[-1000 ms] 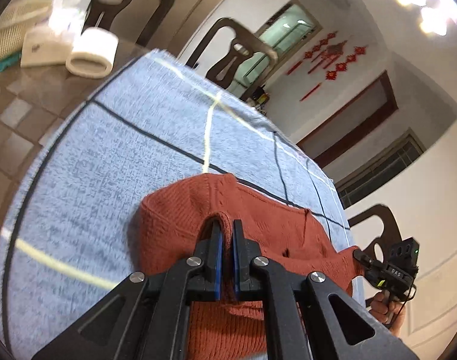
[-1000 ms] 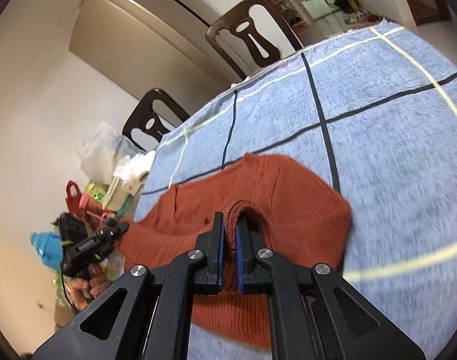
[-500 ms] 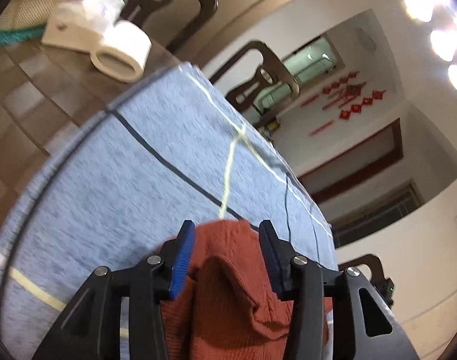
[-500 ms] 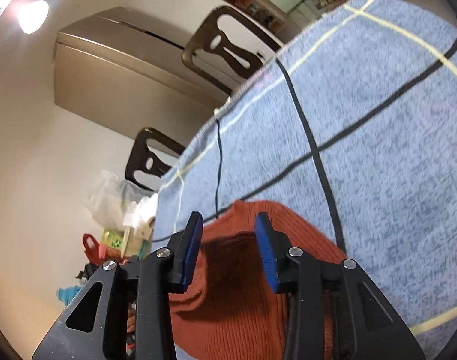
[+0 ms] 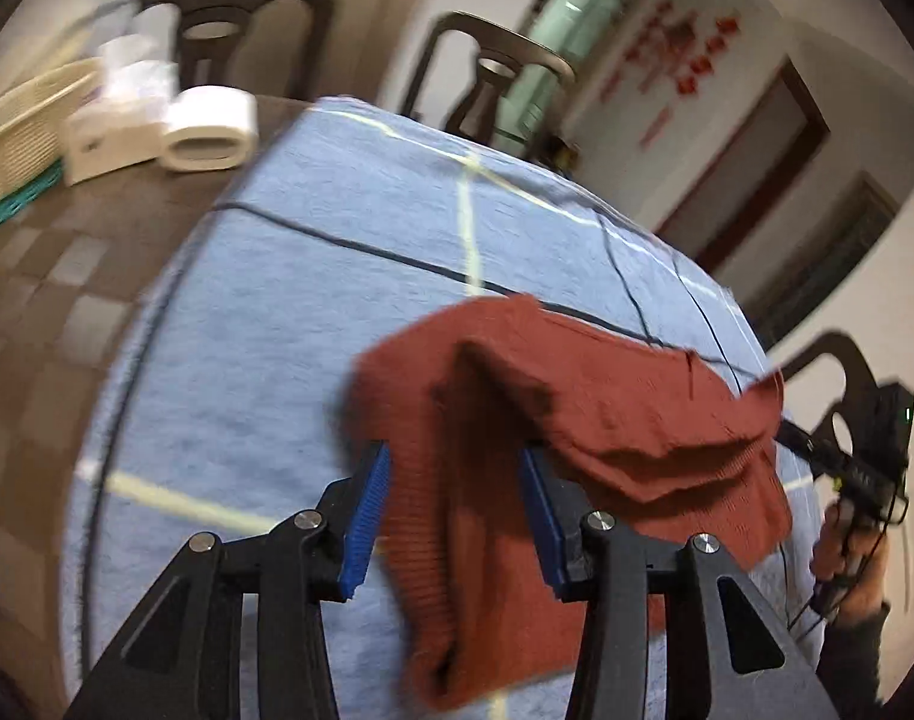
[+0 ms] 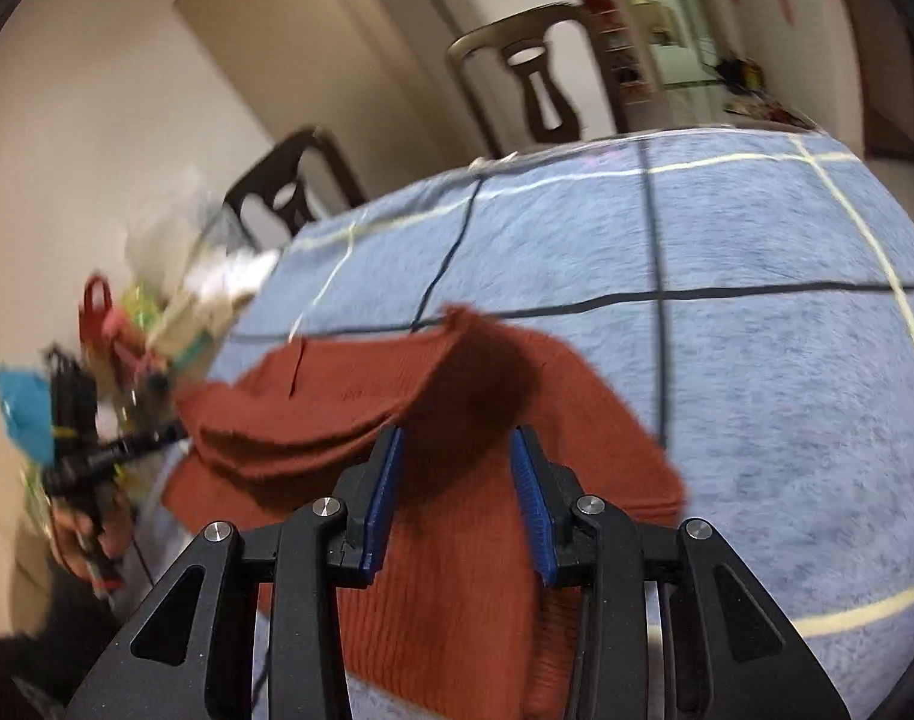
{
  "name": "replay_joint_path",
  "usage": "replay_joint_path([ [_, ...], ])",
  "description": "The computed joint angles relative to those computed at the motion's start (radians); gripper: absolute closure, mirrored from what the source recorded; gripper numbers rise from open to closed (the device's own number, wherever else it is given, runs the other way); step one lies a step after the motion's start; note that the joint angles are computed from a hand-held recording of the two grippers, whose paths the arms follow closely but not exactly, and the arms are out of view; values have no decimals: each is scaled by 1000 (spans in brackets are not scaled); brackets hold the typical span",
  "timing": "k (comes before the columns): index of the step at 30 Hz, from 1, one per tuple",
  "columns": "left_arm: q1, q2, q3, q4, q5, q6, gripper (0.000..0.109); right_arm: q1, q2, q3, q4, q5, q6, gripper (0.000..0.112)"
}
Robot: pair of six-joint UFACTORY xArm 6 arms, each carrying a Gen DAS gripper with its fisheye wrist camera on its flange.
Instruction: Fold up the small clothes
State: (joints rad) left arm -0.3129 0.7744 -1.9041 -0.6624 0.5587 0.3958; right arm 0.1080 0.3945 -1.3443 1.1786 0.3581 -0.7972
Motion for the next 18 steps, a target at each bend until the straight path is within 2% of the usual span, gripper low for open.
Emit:
replay_joint_path([
  [2, -18, 35, -59, 13, -25, -11, 62, 7, 29, -48, 9, 0, 2, 74],
  [4, -24, 72, -121, 28, -48, -39, 62, 12, 48, -80, 21, -42, 7, 74],
  [6, -23, 104, -176, 88, -59, -117, 62, 13, 41, -69, 16, -74, 20, 74],
  [8, -18, 126, -212, 92, -46, -130, 62, 13, 38, -54, -10, -95, 31, 74],
  [11, -18, 157, -252, 141, -36, -156, 62, 11, 47, -38, -140, -110, 143, 74],
  [16, -20, 292, -453, 271, 79, -267, 62, -1, 86, -42, -417, -122, 397, 74],
  [18, -27, 306, -469, 312, 92, -276, 68, -3, 98, -46, -521, -116, 470, 76],
])
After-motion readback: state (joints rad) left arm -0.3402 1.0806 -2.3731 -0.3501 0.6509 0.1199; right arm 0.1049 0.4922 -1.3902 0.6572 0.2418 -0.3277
